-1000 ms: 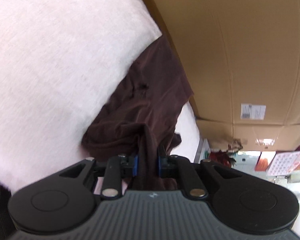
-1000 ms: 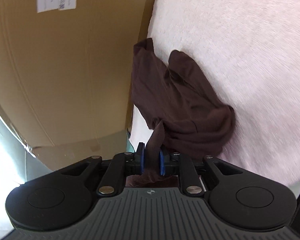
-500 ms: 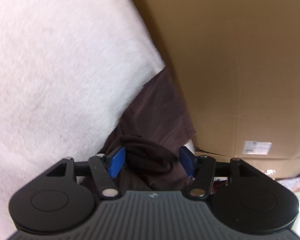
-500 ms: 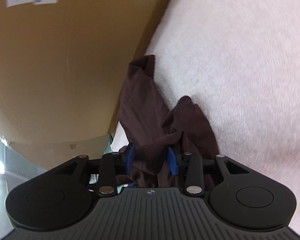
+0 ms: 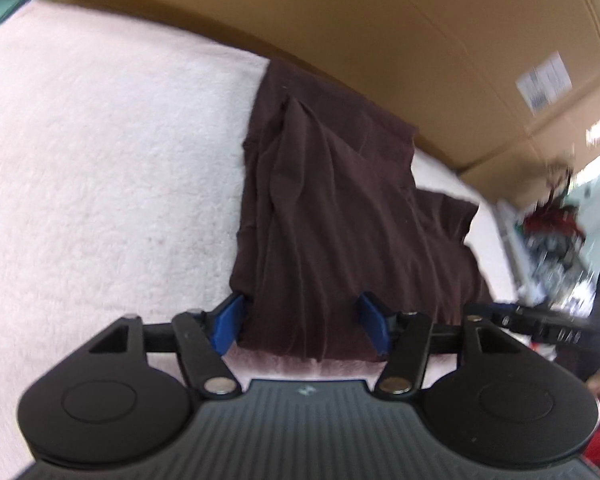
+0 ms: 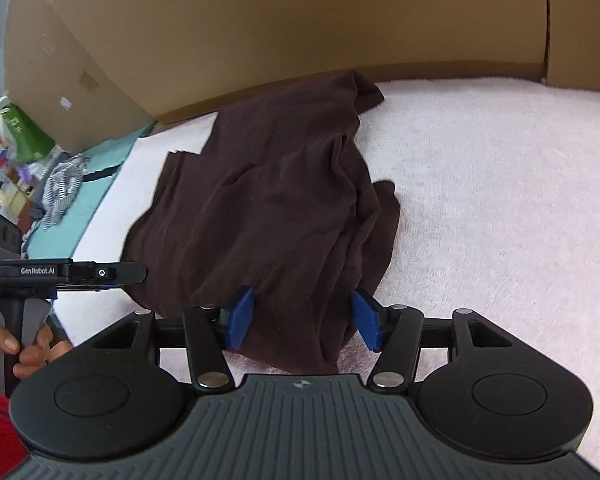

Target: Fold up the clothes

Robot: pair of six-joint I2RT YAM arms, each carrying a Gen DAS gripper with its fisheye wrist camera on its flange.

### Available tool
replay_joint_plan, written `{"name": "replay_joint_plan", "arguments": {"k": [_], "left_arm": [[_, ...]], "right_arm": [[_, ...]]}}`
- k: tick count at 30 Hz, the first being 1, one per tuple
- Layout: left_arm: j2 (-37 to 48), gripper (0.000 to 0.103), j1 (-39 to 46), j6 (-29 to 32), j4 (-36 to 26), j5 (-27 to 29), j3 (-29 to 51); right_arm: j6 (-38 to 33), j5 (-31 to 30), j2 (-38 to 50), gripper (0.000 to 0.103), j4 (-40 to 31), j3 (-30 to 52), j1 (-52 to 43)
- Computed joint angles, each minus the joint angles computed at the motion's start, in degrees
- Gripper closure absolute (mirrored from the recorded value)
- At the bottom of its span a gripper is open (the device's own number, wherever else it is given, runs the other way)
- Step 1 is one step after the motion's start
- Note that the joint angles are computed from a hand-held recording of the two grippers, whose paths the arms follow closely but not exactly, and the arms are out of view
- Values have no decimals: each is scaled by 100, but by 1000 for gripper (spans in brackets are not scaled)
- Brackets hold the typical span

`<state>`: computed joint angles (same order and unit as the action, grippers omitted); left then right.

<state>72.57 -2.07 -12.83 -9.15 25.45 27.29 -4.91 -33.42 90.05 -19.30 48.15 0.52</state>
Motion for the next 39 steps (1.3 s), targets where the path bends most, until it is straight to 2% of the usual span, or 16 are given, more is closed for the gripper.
{"name": "replay_joint_plan", "arguments": {"k": [3, 6, 10, 11, 15, 17, 20, 21, 22, 27, 29, 31, 32, 34, 36, 39], "left_arm": [[5, 52, -3, 856, -110, -53, 37], [-161, 68, 44, 1320, -517, 83, 176], [-626, 71, 622, 1931, -1660, 766, 255], [-687, 76, 781, 2121, -1945, 938, 231], [-693, 94, 1179, 2757, -2122, 1066, -278], [-746, 94, 1463, 2938, -2283, 1269, -266], [-991, 88, 1882, 3353, -2645, 1823, -148], [-1138, 77, 1783, 3389, -2616, 1722, -152], [-1219, 76, 1639, 3404, -2511, 1588, -184], [-1053, 76, 593, 3078, -1390, 664, -445], [-1136, 75, 387, 3322, -1303, 356, -464], [-1140, 82, 425, 3789, -1452, 256, -400], [-1064, 86, 642, 4042, -1634, 430, -325], [-1008, 103, 1285, 4666, -2173, 975, -138], [-1010, 103, 1830, 5223, -2669, 1318, 29], [-787, 103, 2078, 5430, -2719, 1265, 74]], "right_arm": [[229, -52, 39, 72, -6, -24, 11], [134, -339, -26, 79, -746, 340, -143], [-207, -761, -56, 81, -1839, 753, -395], [-253, -724, -21, 81, -1963, 758, -448], [97, -591, 433, 74, -1449, 418, -552], [606, -681, 375, 73, -1170, 280, -635], [574, -382, -277, 64, -1352, 132, -529], [541, -273, -519, 63, -1384, 55, -495], [512, -207, -728, 63, -1397, -23, -470], [644, 520, -1269, 62, -1017, -408, 56], [592, 763, -1392, 57, -788, -606, 224], [600, 927, -1401, 66, -666, -700, 304], [619, 937, -1377, 75, -637, -711, 287], [646, 835, -1334, 81, -626, -694, 165], [590, 841, -1388, 86, -676, -675, 114], [570, 878, -1429, 86, -670, -695, 133]]}}
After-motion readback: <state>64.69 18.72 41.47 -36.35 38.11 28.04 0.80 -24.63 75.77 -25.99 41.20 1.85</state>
